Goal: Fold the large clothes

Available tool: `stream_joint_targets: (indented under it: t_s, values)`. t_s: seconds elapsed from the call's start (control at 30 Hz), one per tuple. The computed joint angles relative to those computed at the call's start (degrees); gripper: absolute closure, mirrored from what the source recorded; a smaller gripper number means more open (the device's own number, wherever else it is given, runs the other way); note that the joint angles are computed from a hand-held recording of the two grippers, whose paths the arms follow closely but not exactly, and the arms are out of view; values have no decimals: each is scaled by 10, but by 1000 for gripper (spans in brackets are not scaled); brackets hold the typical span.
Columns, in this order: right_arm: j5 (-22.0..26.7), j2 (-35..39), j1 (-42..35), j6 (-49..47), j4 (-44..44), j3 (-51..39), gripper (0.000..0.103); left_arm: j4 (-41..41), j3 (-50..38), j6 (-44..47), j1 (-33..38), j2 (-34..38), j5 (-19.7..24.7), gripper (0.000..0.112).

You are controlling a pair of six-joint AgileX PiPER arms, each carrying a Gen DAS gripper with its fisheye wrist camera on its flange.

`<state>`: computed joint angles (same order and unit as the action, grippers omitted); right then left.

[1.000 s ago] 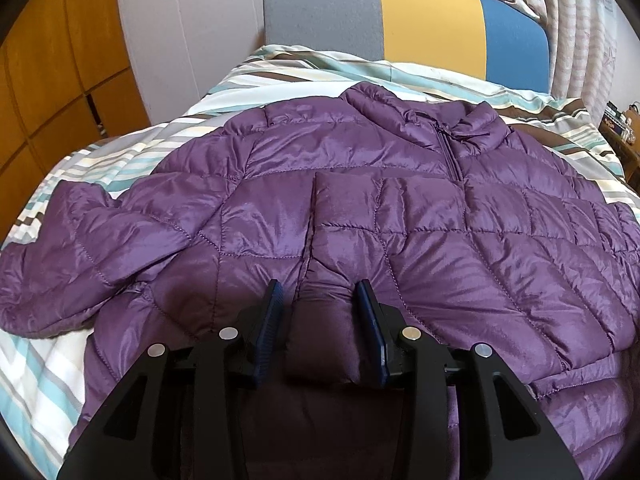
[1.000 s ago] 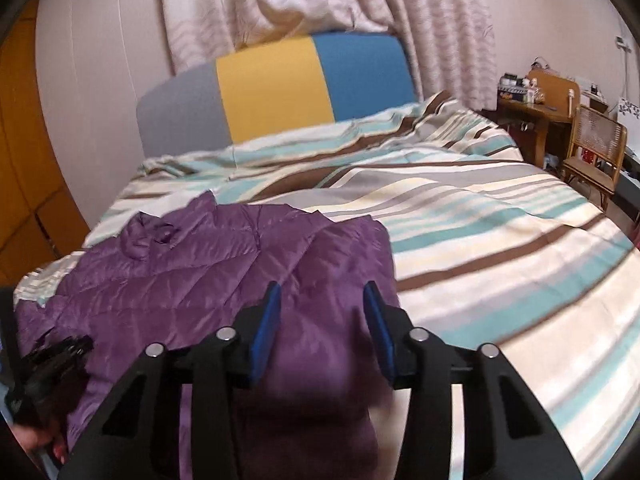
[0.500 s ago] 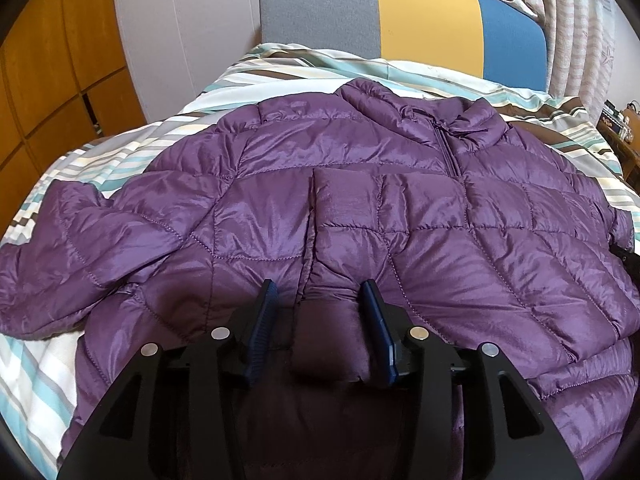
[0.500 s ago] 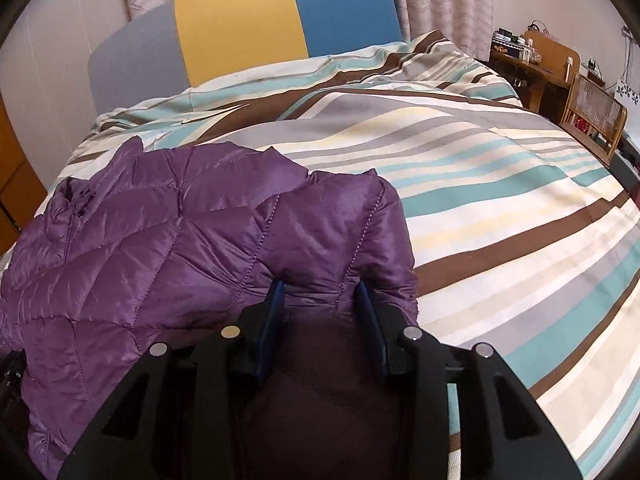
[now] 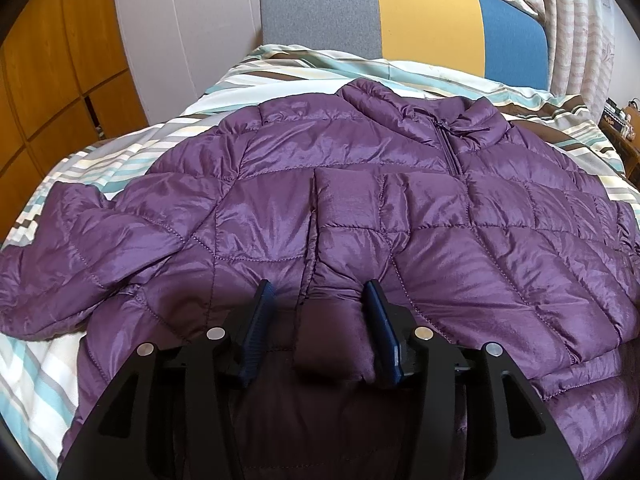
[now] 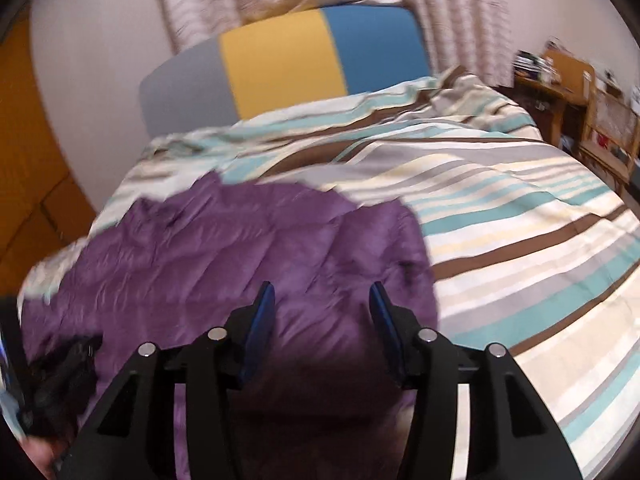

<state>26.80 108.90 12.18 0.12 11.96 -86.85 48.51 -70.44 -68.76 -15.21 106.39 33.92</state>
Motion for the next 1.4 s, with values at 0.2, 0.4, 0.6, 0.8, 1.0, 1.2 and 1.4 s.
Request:
stream_joint_targets:
  t_s: [0.2,0.4,0.6,0.8,1.0,1.2,1.4]
  values:
    - [30,54,22,80,-101,-24,69,0,4,0,2,-2,-4,60]
    - [30,69,48,151,-205,-33,68,-4,3,3,3,-2,-5,58]
    - [19,65,46,150,-207,-22,67,-48,24,39,18,-25,-43,23]
    - [13,61,46,145,-201,-15,63,-87,100,36,34,-110,-95,13]
    - [11,58,51,147,-209,-12,50,-34,200,-77,61,-226,-120,13]
    - [16,61,51,145,-209,-17,49,-27,264,-104,161,-319,-107,13]
    - [15,60,52,147,-211,-15,49,-196,281,47,345,-343,-121,13]
